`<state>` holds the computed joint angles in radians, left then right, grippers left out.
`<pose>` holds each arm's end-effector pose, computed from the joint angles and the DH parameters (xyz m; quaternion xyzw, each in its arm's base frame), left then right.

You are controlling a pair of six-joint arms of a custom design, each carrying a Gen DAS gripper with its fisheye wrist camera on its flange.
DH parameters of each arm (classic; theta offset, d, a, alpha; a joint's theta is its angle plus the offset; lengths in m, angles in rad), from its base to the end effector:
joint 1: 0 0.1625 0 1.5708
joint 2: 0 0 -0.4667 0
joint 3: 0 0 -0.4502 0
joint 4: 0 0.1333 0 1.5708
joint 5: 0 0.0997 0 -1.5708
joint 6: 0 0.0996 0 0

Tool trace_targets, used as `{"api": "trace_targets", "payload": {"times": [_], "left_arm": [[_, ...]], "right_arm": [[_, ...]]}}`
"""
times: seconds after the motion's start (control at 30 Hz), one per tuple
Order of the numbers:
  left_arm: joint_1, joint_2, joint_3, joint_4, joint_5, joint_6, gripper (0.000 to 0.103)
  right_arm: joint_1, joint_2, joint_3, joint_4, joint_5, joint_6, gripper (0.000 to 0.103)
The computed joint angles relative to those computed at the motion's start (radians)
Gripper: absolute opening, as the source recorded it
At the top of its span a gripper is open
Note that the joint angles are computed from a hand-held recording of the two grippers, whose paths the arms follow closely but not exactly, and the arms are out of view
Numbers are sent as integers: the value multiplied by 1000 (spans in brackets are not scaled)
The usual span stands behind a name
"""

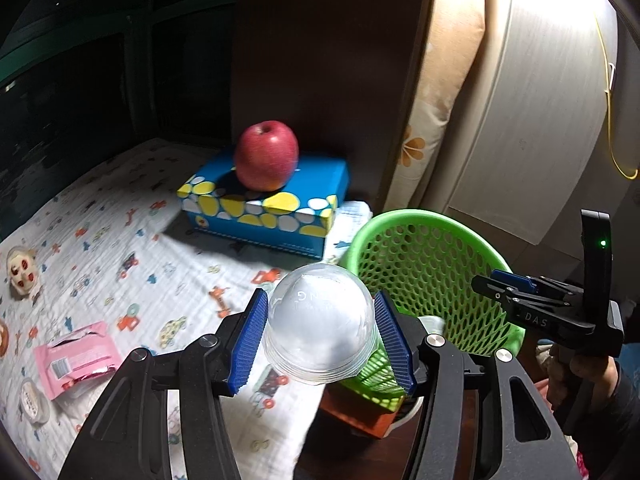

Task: Collect trash
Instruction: 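Drop the orange peel into the green basket with the right tool while the left tool carries the lid, then lower the clear dome lid into the green basket and open the left tool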

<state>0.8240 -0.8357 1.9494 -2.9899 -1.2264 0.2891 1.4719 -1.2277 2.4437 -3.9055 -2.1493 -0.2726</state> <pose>-0.3088 -0.5794 0.0453 0.4595 0.8589 -0.1844 0.1309 0.0358 -0.4376 0.2331 -0.0803 -0.8225 0.4552 0.3315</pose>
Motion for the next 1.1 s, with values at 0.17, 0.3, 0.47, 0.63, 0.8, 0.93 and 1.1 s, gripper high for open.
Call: {"api": "trace_targets", "payload": {"times": [0.17, 0.3, 0.47, 0.63, 0.8, 0.93, 1.1], "left_arm": [[-23, 40, -24, 22, -33, 5, 53], [-38, 73, -47, 54, -62, -7, 53], [-60, 113, -65, 77, -74, -3, 54], [-71, 142, -78, 101, -91, -9, 54], [-67, 161, -93, 129, -108, -28, 62], [-60, 158, -88, 129, -120, -38, 63], [-50, 131, -67, 119, -102, -46, 63]], "right_arm": [[-10, -32, 35, -43, 6, -4, 54], [-18, -59, 64, -67, 15, -1, 55], [-33, -79, 96, -98, 35, 8, 57], [-49, -95, 117, -110, 53, 19, 57], [-60, -104, 131, -119, 59, 26, 57], [-60, -104, 135, -127, 58, 30, 57], [-43, -96, 130, -126, 53, 27, 57]]}}
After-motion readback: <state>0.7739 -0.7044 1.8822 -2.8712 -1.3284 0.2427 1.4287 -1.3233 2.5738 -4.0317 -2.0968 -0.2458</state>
